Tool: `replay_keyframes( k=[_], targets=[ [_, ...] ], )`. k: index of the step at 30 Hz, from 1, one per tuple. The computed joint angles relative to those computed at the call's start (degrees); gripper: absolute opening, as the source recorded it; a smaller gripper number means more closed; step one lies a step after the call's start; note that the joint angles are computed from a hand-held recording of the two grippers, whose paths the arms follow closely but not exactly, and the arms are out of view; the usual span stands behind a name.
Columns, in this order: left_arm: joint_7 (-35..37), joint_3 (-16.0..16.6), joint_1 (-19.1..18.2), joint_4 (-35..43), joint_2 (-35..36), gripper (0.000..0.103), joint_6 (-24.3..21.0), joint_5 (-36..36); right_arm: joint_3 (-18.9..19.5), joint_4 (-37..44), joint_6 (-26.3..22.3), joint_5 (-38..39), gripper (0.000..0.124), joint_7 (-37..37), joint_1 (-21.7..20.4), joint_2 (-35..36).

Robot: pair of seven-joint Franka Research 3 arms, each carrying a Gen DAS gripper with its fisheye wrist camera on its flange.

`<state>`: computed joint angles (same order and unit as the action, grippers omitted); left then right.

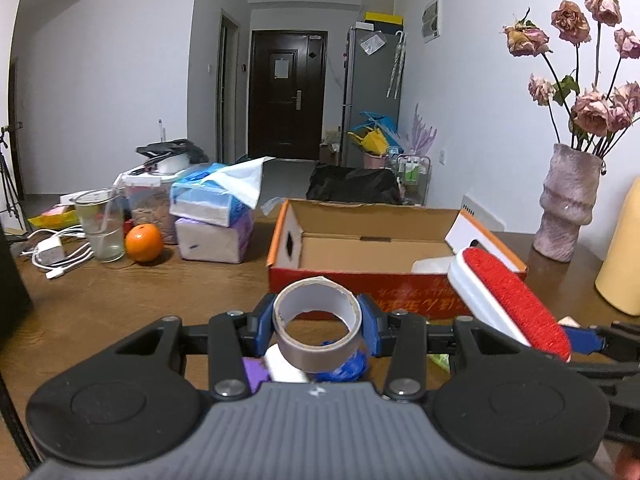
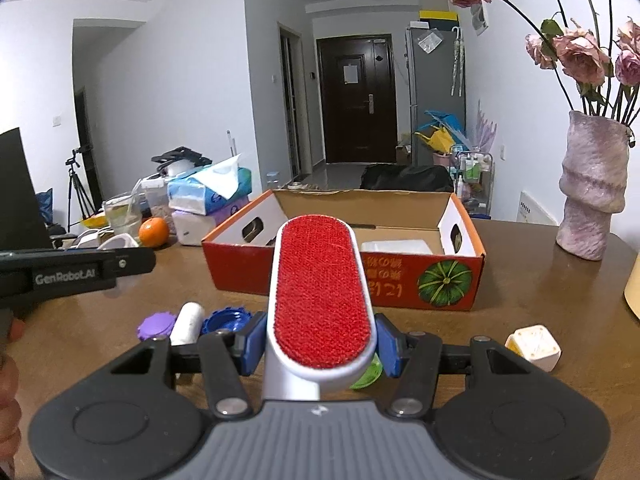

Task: Organize rigid objects
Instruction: 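Carry the tape roll and lint brush with both tools over the cardboard box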

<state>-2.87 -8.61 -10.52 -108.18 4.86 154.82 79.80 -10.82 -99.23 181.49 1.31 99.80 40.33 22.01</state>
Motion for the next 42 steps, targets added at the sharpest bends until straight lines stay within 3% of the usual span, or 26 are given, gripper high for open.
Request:
replay_keyframes(
  k=[11, 18, 25, 42],
  targets=[
    [-1.44, 2.29, -1.07, 8.84, 6.68, 0.044, 2.45, -0.29, -1.51, 4.73, -2.39, -0.79, 0.055, 2.51, -0.28, 3.11],
    [0.63, 4.36, -1.94, 13.14, 10.16, 0.044, 2.92, -3.41, -0.21, 9.35, -3.94, -1.73, 0.055, 3.39, -2.11, 6.00],
    [4.67, 6.20, -2.96, 17.95, 14.01, 0.044, 3.73, -7.15, 1.91, 15.99, -6.34, -1.47, 0.055, 2.94, -4.32, 10.10],
    [14.87, 10.71, -5.93, 31.63, 24.32, 0.044, 4.09, -16.81, 0.83, 32.79, -13.69, -4.14, 0.055, 8.10, -5.95, 20.57]
  ],
)
